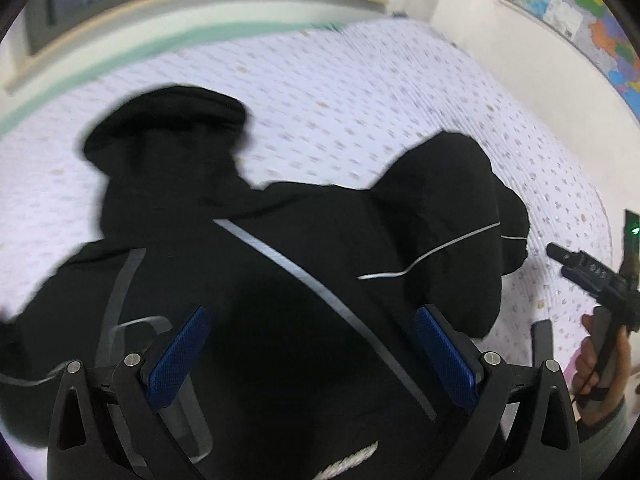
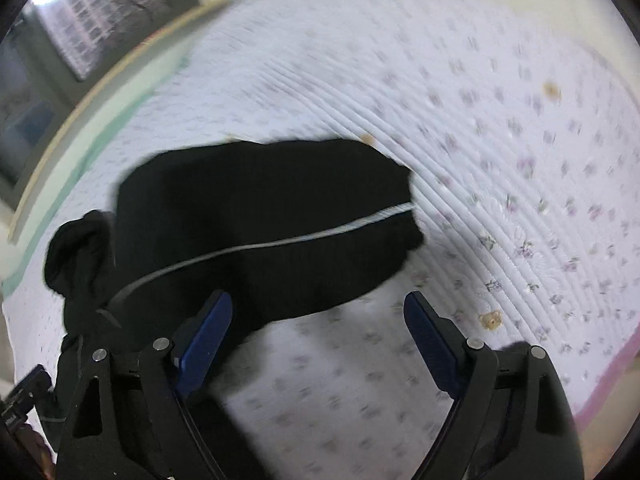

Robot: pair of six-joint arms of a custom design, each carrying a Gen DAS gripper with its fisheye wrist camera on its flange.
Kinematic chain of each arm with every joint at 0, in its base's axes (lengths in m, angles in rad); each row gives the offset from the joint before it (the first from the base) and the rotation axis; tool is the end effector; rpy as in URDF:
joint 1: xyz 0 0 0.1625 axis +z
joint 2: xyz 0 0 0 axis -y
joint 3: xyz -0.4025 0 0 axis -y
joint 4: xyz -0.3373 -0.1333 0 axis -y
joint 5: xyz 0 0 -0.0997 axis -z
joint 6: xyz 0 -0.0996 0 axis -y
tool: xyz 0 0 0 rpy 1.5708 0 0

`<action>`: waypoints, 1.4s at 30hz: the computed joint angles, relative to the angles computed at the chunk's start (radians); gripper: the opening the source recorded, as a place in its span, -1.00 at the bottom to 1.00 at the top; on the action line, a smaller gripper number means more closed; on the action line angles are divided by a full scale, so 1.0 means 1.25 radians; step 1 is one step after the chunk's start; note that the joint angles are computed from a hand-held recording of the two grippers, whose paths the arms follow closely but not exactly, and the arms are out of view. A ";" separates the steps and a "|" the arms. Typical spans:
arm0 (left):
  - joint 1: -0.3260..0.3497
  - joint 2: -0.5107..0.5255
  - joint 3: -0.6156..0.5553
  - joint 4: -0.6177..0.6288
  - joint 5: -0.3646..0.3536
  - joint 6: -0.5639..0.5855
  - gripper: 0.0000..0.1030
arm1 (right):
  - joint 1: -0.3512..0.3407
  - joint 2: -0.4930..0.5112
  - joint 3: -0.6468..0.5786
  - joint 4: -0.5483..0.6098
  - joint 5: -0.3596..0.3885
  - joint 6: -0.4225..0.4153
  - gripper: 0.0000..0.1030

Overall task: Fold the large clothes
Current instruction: 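Grasp the jacket sleeve cuff with the right tool and lift it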

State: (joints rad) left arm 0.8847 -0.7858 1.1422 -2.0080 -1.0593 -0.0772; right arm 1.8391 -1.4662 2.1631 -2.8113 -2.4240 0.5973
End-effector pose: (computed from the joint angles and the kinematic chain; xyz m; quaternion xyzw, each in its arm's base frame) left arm -0.3070 -0.6623 0.2510 0.2800 0.9253 -0.1304 0.2200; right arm 0.1675 -0.3894 0.3418 -0.2532 -0.8469 0.3890 0.2593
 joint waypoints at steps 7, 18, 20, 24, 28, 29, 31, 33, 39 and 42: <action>0.052 0.166 -0.108 -0.015 -0.126 -0.025 0.79 | -0.217 -0.050 0.103 -0.179 0.244 -0.078 0.73; 0.070 0.237 -0.149 0.028 -0.120 -0.040 0.78 | -0.319 -0.009 0.016 -0.240 0.420 -0.203 -0.53; 0.061 0.229 -0.137 0.013 -0.108 -0.035 0.77 | -0.281 -0.023 -0.003 -0.207 0.368 -0.230 -0.59; 0.038 0.215 -0.130 -0.023 -0.112 -0.010 0.77 | -0.121 -0.065 -0.021 -0.169 0.133 -0.266 -0.61; 0.018 0.242 -0.185 -0.039 -0.213 0.028 0.77 | -0.003 -0.117 -0.070 -0.058 -0.055 -0.265 -0.62; 0.014 0.256 -0.200 -0.034 -0.238 0.038 0.77 | 0.013 -0.134 -0.075 -0.021 -0.085 -0.248 -0.62; 0.007 0.282 -0.217 -0.027 -0.273 0.054 0.77 | 0.018 -0.169 -0.072 0.048 -0.115 -0.204 -0.62; 0.014 0.332 -0.265 0.018 -0.327 0.056 0.77 | -0.016 -0.192 -0.051 0.066 -0.112 -0.182 -0.62; 0.026 0.490 -0.418 0.148 -0.262 0.046 0.76 | -0.144 -0.294 0.051 0.034 0.011 -0.136 -0.62; 0.013 0.475 -0.403 0.154 -0.241 0.058 0.76 | -0.128 -0.272 0.053 -0.012 0.044 -0.187 -0.62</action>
State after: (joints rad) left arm 0.9011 -0.1924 0.6385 -1.8155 -1.3603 -0.0044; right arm 1.6796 -1.8062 2.2297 -2.8266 -2.3696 0.3638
